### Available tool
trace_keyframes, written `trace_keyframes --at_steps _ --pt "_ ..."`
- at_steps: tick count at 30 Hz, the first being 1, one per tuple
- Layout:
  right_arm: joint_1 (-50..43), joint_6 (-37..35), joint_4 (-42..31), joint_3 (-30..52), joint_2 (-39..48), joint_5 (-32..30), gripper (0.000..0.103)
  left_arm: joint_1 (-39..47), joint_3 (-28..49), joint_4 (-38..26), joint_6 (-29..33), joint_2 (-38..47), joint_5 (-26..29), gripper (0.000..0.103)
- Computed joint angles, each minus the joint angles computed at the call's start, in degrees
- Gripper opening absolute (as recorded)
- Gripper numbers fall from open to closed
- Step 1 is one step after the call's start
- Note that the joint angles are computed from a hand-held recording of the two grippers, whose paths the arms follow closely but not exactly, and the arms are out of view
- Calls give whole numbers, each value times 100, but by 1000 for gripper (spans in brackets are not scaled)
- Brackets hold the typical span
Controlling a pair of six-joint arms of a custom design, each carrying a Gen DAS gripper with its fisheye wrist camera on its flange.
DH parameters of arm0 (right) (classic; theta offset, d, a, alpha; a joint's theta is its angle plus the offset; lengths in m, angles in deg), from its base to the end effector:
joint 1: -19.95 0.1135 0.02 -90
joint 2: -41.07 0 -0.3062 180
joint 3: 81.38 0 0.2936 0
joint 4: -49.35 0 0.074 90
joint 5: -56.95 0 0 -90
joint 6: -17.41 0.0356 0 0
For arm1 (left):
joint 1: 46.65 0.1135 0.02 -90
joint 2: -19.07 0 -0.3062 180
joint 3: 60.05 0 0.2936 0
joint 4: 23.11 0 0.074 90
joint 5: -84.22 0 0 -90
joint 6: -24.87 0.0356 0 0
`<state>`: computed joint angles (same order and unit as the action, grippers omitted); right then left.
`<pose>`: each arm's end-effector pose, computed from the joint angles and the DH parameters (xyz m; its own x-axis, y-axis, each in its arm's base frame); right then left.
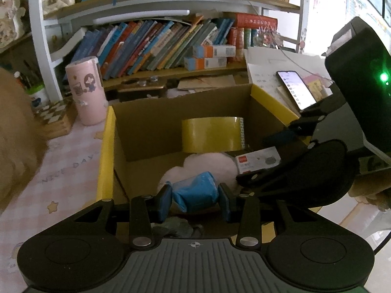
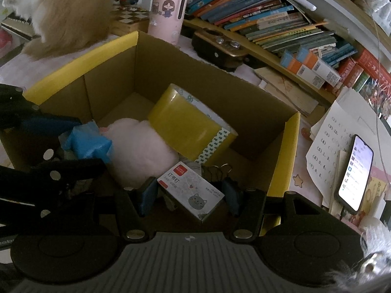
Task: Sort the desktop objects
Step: 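Lower the candy and small box into the yellow box and open both grippers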
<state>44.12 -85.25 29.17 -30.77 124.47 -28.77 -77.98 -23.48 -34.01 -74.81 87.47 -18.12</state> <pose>0.2726 0.1194 0.1713 -0.6301 -0.5223 -0.5745 -0.5180 0.8340 -0.1901 0.2061 -0.1165 0.1695 -0.6342 0.1938 -0.7485 0.2711 0.9624 0.0194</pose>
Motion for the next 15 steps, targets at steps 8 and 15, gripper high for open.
trace_keyframes --at_steps 8,15 --pt "-79 336 88 -245 -409 -166 66 -170 -207 -143 -41 -547 -417 75" --pt "22 623 157 -605 -1158 -87 72 -634 -504 -475 -235 -1463 -1059 87"
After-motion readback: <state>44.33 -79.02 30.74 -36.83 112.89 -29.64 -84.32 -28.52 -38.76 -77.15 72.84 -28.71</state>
